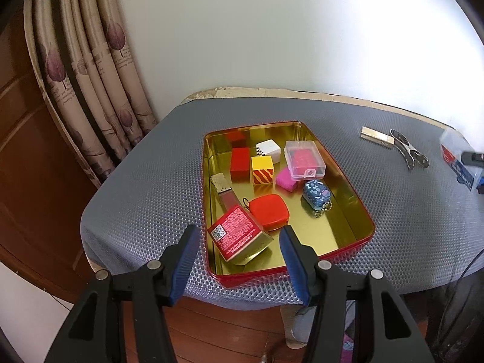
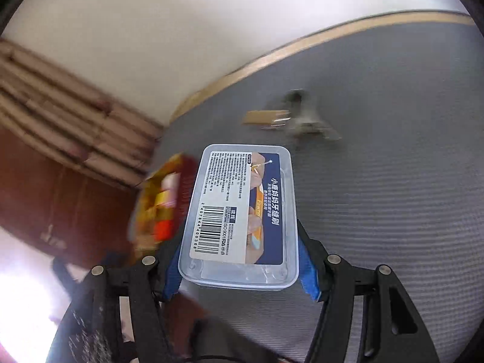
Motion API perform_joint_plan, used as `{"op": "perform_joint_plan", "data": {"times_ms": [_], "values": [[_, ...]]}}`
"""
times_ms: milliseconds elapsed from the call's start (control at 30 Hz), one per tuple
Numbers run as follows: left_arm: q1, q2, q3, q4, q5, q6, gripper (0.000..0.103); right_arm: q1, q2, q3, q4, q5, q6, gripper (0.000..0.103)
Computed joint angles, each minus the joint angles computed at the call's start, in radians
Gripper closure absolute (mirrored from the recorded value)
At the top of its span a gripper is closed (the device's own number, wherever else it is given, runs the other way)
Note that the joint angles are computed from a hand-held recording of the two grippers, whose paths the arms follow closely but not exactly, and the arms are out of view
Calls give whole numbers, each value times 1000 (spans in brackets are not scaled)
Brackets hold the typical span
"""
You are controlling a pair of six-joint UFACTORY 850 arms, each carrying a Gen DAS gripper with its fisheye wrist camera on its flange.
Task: Organize rigid objects
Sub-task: 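Carry the labelled clear box into the tin and open the right gripper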
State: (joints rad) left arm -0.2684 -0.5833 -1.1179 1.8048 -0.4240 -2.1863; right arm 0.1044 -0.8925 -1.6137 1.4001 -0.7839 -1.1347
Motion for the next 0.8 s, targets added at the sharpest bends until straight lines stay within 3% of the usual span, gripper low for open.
{"op": "perform_joint_plan", "data": {"times_ms": [200,367,467,600,800], "values": [[13,8,10,-20,-18,-19,47,130,-30,-115,-70,-80,40,44],[55,34,39,-76,-63,-107,47,247,-141,-315,-207,-96,157,44],[80,43,53,-122,-89,-150,47,299,-244,-489,-301,-116,266,44],[105,47,65,-119,-65,-207,47,354,-387,-741,-449,-116,423,44],[92,28,47,-155,-87,-142,47,412,-601,-1132,-692,-136,620,44]]}}
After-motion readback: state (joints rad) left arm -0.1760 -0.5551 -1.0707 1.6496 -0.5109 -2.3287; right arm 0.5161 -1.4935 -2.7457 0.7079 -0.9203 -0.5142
